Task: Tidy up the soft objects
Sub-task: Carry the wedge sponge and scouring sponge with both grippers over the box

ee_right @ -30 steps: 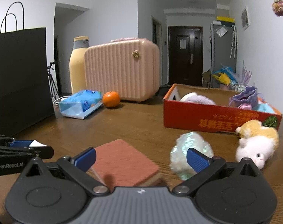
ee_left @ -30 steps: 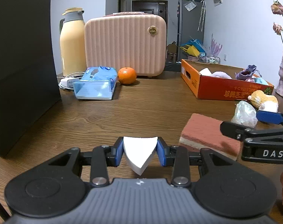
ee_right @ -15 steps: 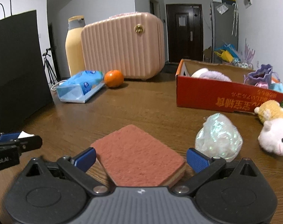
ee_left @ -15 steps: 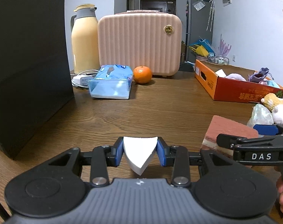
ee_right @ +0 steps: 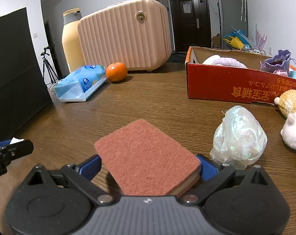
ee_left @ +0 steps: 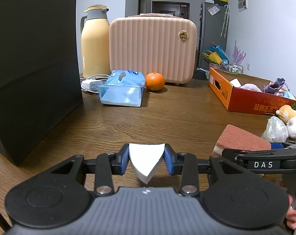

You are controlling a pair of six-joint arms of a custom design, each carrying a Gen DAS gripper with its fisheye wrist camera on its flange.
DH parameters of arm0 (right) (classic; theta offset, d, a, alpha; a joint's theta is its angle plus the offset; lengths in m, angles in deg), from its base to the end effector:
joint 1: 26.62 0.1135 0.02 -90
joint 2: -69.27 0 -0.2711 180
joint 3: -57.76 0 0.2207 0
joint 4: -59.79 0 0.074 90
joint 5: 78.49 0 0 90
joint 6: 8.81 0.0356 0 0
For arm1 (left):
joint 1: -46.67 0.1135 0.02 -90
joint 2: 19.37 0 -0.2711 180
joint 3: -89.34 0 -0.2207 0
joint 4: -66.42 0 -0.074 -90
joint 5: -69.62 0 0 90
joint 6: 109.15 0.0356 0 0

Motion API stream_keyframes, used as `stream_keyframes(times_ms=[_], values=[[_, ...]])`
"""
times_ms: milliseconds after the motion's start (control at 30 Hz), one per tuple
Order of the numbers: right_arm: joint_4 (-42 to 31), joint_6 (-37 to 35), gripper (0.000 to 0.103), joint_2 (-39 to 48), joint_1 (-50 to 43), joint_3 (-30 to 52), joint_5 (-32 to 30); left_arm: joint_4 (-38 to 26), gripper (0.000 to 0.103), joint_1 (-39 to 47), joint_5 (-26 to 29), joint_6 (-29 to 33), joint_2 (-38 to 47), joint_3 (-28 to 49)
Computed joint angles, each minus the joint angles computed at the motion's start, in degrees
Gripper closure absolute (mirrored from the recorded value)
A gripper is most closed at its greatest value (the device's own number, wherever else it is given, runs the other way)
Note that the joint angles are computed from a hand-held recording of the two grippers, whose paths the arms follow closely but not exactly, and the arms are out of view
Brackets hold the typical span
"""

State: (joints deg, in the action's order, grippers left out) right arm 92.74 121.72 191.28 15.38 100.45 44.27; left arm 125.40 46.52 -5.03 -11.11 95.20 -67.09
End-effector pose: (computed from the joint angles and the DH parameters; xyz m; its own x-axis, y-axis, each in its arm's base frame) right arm 0.2182 0.1706 0.0513 -0.5942 0.2004 -0.7790 0.1328 0.9796 0.1507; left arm 0.2207 -0.0100 0.0819 -0.4933 0.1362 -0.8592 0.2989 0.9541 -0.0204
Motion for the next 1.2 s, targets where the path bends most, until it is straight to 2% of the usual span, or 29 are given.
stream_keyframes(times_ms=[267, 467, 767, 1000, 1100, 1200], values=[[3.43, -1.50, 0.006, 0.00, 0.60, -1.38, -0.13, -0.04, 0.066, -0.62, -1.13, -0.19, 0.46, 0.35], [11.50, -3.11, 0.007, 0.01, 2.11, -4.87, 2.22, 0.00, 0.066, -0.72, -1.78, -0.47, 1.10, 0.88], [18.56, -6.20, 0.007, -0.20, 3.75, -7.37, 4.32, 6.90, 0.066, -2.00, -5.20, -1.89, 4.26, -0.36], [28.64, -9.68, 0.007, 0.81, 5.17, -10.66, 7.54, 8.08, 0.066, -2.66, -8.27, -4.66, 4.93, 0.12], [33.32, -10.90, 0.007, 1.79, 5.27, -12.14, 8.85, 11.88, 0.066, -4.68, -10.84, -5.44, 5.71, -1.13], [38.31, -12.04, 0.007, 2.52, 4.60, -14.15, 8.88, 12.20, 0.066, -6.80, -12.49, -6.67, 4.82, -1.44]])
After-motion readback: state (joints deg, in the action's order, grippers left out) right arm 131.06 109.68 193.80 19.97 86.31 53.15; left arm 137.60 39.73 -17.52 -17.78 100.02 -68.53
